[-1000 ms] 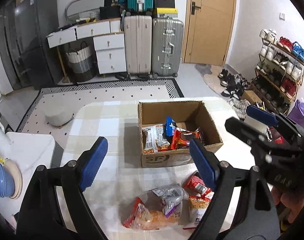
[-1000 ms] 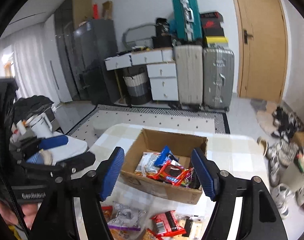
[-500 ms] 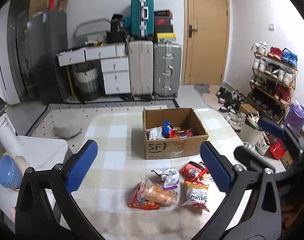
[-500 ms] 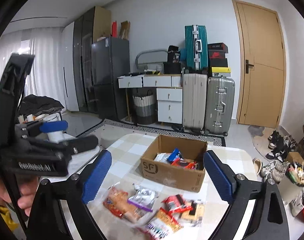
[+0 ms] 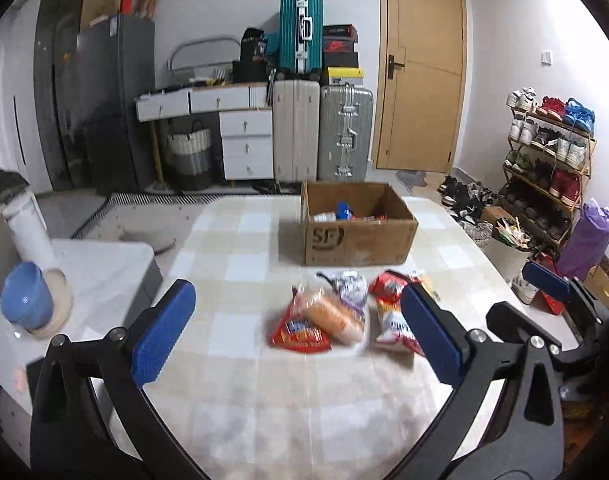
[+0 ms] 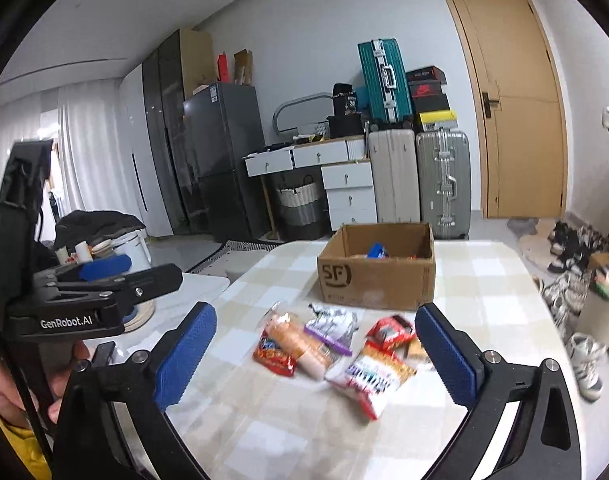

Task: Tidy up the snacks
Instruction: 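Withdraw both tools from the box toward the remaining snacks, then grasp the clear-wrapped bread loaf with the right tool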

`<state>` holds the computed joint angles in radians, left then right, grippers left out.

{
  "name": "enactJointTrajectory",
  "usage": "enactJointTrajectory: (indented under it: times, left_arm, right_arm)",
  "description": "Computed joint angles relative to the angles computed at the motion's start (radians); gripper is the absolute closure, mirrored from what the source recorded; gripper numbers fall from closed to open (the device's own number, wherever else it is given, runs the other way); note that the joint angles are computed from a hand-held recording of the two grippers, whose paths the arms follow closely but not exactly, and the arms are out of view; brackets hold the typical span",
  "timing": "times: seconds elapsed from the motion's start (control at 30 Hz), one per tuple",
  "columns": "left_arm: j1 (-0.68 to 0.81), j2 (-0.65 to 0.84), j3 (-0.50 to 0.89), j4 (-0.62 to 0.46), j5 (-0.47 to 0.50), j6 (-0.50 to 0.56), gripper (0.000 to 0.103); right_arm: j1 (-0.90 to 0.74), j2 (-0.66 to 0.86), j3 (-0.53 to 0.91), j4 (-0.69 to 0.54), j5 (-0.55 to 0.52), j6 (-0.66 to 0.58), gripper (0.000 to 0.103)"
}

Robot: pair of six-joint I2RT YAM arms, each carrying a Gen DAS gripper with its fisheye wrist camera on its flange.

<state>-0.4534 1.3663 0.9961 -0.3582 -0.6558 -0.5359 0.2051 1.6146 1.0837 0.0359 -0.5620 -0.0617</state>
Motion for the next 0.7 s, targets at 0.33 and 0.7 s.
enactJointTrajectory:
  times: [0.33,0.7]
  left_arm:
    - [0.144,0.114,-0.115,0.169,0.16,-0.008,0.0]
    - [0.297,0.32,-0.107,0.374,0.296,0.048,0.0]
  right_arm:
    - [0.024,0.14,0.05,-0.024,0.013,-0.012,0.002]
    - [0.09,0.467,0.385,-0.168,-0.031,-0.044,0.002]
